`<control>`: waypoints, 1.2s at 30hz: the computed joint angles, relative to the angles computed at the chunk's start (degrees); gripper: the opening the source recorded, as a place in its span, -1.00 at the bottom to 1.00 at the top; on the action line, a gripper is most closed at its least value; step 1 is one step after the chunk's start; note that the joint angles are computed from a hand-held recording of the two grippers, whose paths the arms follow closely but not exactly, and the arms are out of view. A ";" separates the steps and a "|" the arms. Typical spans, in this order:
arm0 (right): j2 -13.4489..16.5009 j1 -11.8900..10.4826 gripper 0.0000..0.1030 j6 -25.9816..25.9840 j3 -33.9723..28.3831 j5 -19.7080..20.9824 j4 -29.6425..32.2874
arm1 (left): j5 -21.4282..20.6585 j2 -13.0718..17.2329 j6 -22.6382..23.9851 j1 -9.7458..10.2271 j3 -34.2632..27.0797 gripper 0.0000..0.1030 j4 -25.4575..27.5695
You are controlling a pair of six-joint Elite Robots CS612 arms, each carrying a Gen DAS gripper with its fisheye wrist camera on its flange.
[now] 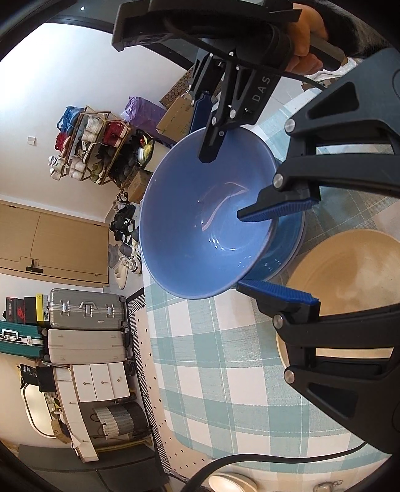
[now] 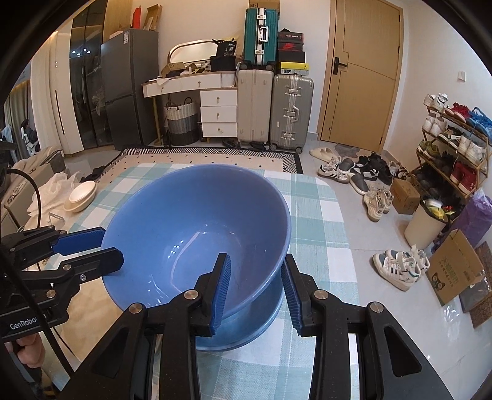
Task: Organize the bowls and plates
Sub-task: 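Lower the held bowl into the stacked blue bowls with both tools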
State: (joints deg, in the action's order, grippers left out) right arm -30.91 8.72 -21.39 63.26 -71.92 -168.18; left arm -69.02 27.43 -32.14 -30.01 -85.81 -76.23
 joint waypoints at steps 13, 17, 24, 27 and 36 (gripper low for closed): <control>2.29 0.32 -0.33 -1.36 -0.78 -3.21 -0.38 | -0.87 1.46 1.24 0.99 2.64 -0.31 -1.60; 2.76 0.58 -0.32 -2.38 -0.66 -4.85 -1.67 | -0.70 1.81 1.47 1.08 3.10 -0.31 -1.65; 3.26 0.99 -0.32 -3.32 -0.40 -7.07 -3.42 | 0.32 2.26 2.10 0.95 3.47 -0.31 -1.50; 3.17 0.99 -0.32 -3.62 0.06 -7.48 -3.53 | 0.27 2.49 2.15 1.03 3.55 -0.31 -1.30; 3.60 1.11 -0.28 -4.01 -0.15 -8.27 -2.98 | -0.36 3.03 2.00 1.17 3.39 -0.31 -0.66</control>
